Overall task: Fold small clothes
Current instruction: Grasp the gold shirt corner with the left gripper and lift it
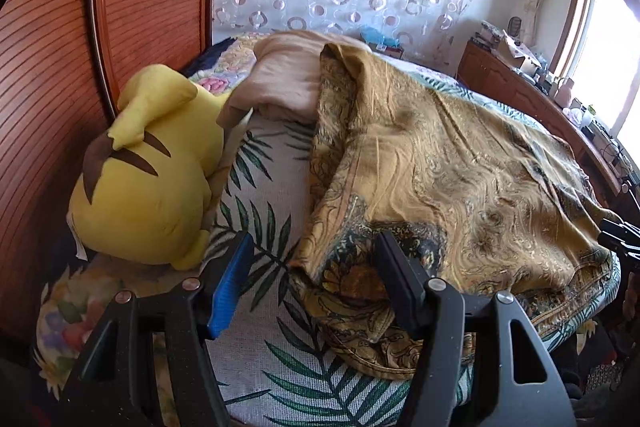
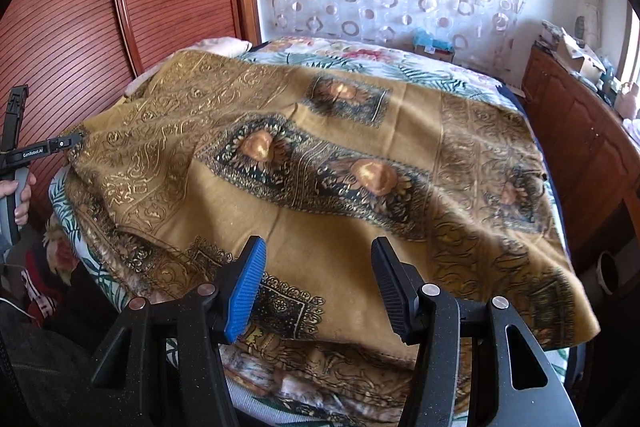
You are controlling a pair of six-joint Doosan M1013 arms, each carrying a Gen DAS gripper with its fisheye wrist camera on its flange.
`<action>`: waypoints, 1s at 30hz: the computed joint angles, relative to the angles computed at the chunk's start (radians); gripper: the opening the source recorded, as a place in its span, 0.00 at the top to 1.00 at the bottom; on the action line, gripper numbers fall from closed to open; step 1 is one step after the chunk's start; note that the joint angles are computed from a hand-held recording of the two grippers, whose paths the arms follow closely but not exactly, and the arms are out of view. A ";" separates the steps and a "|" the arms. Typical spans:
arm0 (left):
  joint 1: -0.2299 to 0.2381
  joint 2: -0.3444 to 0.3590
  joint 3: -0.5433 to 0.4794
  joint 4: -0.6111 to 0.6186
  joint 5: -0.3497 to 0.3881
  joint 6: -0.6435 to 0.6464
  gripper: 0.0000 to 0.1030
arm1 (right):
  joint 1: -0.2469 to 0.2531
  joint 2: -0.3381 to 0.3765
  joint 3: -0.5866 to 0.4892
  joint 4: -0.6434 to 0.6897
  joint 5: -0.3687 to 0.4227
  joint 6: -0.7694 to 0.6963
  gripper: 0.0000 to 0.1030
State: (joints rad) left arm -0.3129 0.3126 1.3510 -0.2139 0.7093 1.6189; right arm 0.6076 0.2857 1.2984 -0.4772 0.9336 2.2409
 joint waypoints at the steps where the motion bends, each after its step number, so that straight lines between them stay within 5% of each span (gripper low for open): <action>1: 0.001 0.004 -0.002 -0.008 0.007 0.004 0.38 | -0.001 0.005 -0.005 0.003 0.005 0.001 0.44; 9: 0.004 0.009 0.009 -0.045 0.004 0.011 0.40 | -0.016 0.015 -0.004 0.010 0.035 0.008 0.37; 13: 0.028 0.026 -0.009 -0.259 0.072 0.156 0.83 | -0.019 0.007 0.014 0.011 0.003 0.023 0.37; 15: 0.027 0.030 -0.018 -0.293 0.089 0.178 0.92 | -0.022 -0.003 0.030 0.018 -0.017 0.031 0.37; 23: -0.023 0.006 -0.062 -0.457 0.044 0.367 0.93 | -0.022 -0.045 0.076 -0.016 -0.040 0.095 0.37; 30: -0.086 0.062 -0.209 -0.563 0.080 0.486 0.93 | -0.017 -0.099 0.127 -0.113 -0.019 0.221 0.37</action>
